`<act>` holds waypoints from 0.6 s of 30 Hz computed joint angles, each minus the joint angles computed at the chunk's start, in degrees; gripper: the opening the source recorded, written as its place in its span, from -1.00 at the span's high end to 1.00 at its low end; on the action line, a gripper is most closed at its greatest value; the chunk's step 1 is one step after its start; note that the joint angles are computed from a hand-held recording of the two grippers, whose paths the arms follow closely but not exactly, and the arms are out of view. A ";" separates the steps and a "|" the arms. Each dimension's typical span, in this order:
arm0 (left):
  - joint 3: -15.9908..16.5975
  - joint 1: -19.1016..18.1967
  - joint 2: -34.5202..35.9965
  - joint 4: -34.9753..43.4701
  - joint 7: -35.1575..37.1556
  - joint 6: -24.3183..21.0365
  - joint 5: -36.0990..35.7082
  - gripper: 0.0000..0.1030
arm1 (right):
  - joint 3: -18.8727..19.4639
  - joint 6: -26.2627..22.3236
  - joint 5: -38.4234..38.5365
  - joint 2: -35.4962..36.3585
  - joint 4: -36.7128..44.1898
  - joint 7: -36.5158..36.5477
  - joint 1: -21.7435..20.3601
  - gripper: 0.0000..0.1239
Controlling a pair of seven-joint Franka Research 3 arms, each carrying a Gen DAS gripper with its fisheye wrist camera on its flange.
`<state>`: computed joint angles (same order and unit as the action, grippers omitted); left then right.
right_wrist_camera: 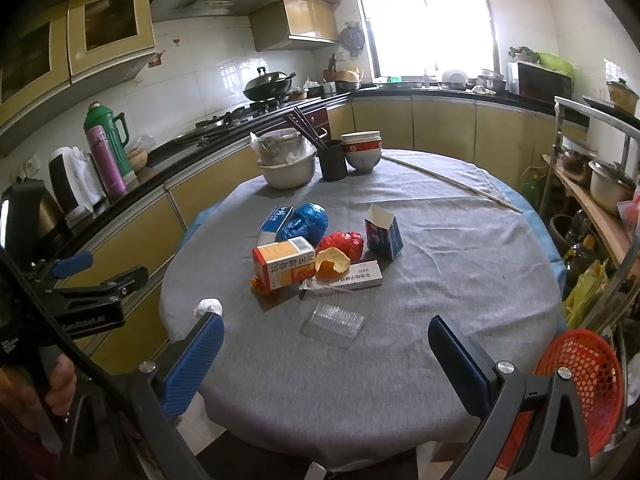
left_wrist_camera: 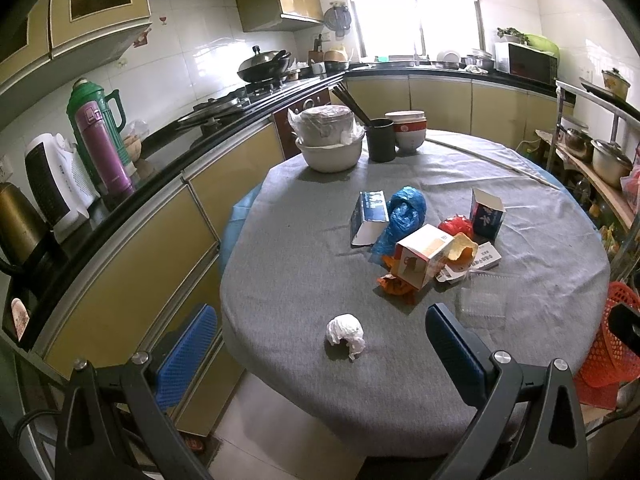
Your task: Collect trash
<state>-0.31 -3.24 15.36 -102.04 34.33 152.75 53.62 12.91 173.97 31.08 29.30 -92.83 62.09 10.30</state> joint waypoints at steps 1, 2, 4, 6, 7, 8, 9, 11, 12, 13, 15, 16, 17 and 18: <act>-0.02 -0.03 0.02 0.03 0.08 -0.09 -0.03 -1.00 | 0.22 0.24 0.08 0.08 -0.02 -0.21 -0.14 -0.66; -0.05 -0.05 0.03 0.05 0.13 -0.13 -0.12 -1.00 | 0.96 0.85 0.46 0.22 -0.05 -0.89 -0.66 -0.66; 0.05 -0.03 0.03 0.02 -0.07 0.19 0.06 -1.00 | 0.12 -0.07 0.04 0.12 0.08 -0.15 -0.10 -0.66; -0.02 0.01 0.00 0.00 0.30 -0.07 -0.24 -1.00 | -0.41 -0.71 -0.27 0.11 0.19 0.36 0.27 -0.66; 0.00 0.03 0.00 -0.04 0.15 0.10 -0.26 -1.00 | -0.72 -0.96 -0.47 0.13 0.25 0.66 0.49 -0.66; 0.19 0.09 0.04 -0.19 -0.56 0.91 0.07 -1.00 | 0.20 -0.99 0.19 0.35 0.52 0.22 -0.20 -0.66; 0.43 0.10 0.19 -0.21 -1.57 1.84 0.61 -1.00 | 0.41 -1.42 0.50 0.50 0.77 0.26 -0.40 -0.66; 0.60 0.09 0.54 0.02 -2.30 2.38 0.90 -1.00 | 1.50 -1.78 1.68 0.98 1.38 -0.38 -1.27 -0.66; 0.57 0.17 0.75 0.19 -2.15 2.49 0.64 -1.00 | 1.46 -2.12 1.95 1.18 1.66 -0.35 -1.26 -0.66; 0.48 0.25 1.02 0.48 -1.67 2.38 0.16 -1.00 | 1.51 -2.56 2.25 1.47 2.08 -0.37 -1.34 -0.66; 0.26 0.35 1.88 1.49 -0.03 1.60 -1.08 -1.00 | 1.86 -3.44 3.06 2.11 2.96 -0.68 -1.65 -0.66; -0.02 0.55 2.41 2.15 1.72 0.83 -2.39 -1.00 | 1.98 -3.67 3.36 2.63 3.53 -0.98 -1.72 -0.66; -0.26 0.90 3.09 2.82 3.18 0.99 -3.84 -1.00 | 1.82 -4.12 3.20 3.45 4.48 -1.38 -1.62 -0.66; -0.68 1.51 3.95 3.61 5.26 1.43 -5.99 -1.00 | 2.13 -4.26 3.20 4.40 5.45 -2.42 -1.87 -0.66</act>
